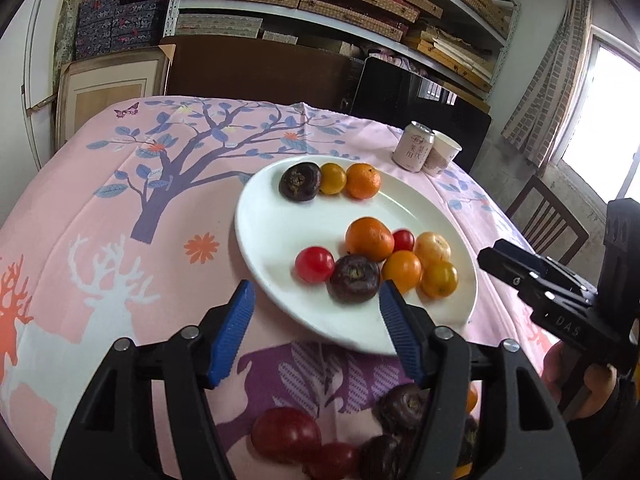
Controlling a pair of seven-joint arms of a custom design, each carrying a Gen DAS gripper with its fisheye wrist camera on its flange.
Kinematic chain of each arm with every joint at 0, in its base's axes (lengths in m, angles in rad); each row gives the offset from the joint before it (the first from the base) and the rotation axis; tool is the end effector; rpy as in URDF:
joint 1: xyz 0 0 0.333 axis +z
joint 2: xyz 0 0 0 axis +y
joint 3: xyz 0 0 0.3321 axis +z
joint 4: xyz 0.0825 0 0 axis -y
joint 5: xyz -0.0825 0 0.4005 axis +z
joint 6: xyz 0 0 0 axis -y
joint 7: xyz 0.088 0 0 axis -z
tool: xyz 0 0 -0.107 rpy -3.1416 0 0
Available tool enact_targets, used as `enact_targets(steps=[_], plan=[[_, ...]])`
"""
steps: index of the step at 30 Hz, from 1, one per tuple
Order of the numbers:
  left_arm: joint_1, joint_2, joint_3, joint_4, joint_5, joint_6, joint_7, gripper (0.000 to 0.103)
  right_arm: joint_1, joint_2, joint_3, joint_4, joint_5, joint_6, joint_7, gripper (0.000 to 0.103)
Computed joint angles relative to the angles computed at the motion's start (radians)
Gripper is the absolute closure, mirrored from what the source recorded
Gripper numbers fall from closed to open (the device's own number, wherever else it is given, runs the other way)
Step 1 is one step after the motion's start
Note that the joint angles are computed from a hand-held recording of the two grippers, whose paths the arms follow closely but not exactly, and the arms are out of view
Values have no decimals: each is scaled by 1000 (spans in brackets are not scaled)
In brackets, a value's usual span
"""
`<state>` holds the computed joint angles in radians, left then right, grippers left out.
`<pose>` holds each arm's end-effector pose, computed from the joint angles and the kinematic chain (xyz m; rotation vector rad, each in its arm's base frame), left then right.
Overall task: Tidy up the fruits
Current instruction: 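Withdraw both open tools from the plate back toward the fruit pile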
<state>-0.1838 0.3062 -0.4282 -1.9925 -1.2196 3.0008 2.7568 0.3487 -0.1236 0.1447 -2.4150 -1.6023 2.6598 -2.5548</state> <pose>0.5681 -0.2963 0.3676 -1.3113 2.3891 -1.2246 0.4248 0.2610 0.3792 -1.3912 1.8421 -0.8422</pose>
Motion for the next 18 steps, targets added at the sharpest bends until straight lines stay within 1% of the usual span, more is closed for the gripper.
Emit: enact_targets(steps=[1,3,4,5,6,7,11,12,13,14,15,16,18], plan=[[3,-16,-3,-21,-10,3,10,40,2,-17,2,-19,-4,-3,18,44],[18,-55,-13,-65,-72,-14,70,39,4,-52,6,-55,-8,-8,52,44],[16,-74,-9,-87,-101,-25,102,38,3,-67,6,-72,-9,-5,68,43],[12,-97,-5,-114,-136,-30,143,33,2,-79,7,-87,-5,-3,79,40],[6,-115,-1,-137,-180,-22,190,29,1,-89,9,-100,-2,-4,93,38],[-5,-130,7,-158,-200,-17,213,29,0,-101,10,-115,-3,-2,109,37],[-51,-190,50,-247,-217,-16,246,29,-4,-134,13,-155,-13,17,160,36],[-66,-202,61,-269,-201,-11,238,30,-3,-140,16,-164,-12,16,166,36],[-82,-213,74,-292,-168,-3,216,31,-2,-146,19,-171,-8,14,167,36],[-98,-224,86,-319,-109,7,170,41,1,-154,23,-180,-3,10,168,36],[-105,-235,97,-339,-65,-3,137,51,2,-160,27,-186,0,6,169,36],[-111,-244,105,-356,-32,-5,116,53,5,-166,31,-192,4,1,170,36],[-120,-254,112,-375,-18,4,106,53,8,-176,37,-203,10,-7,173,36]])
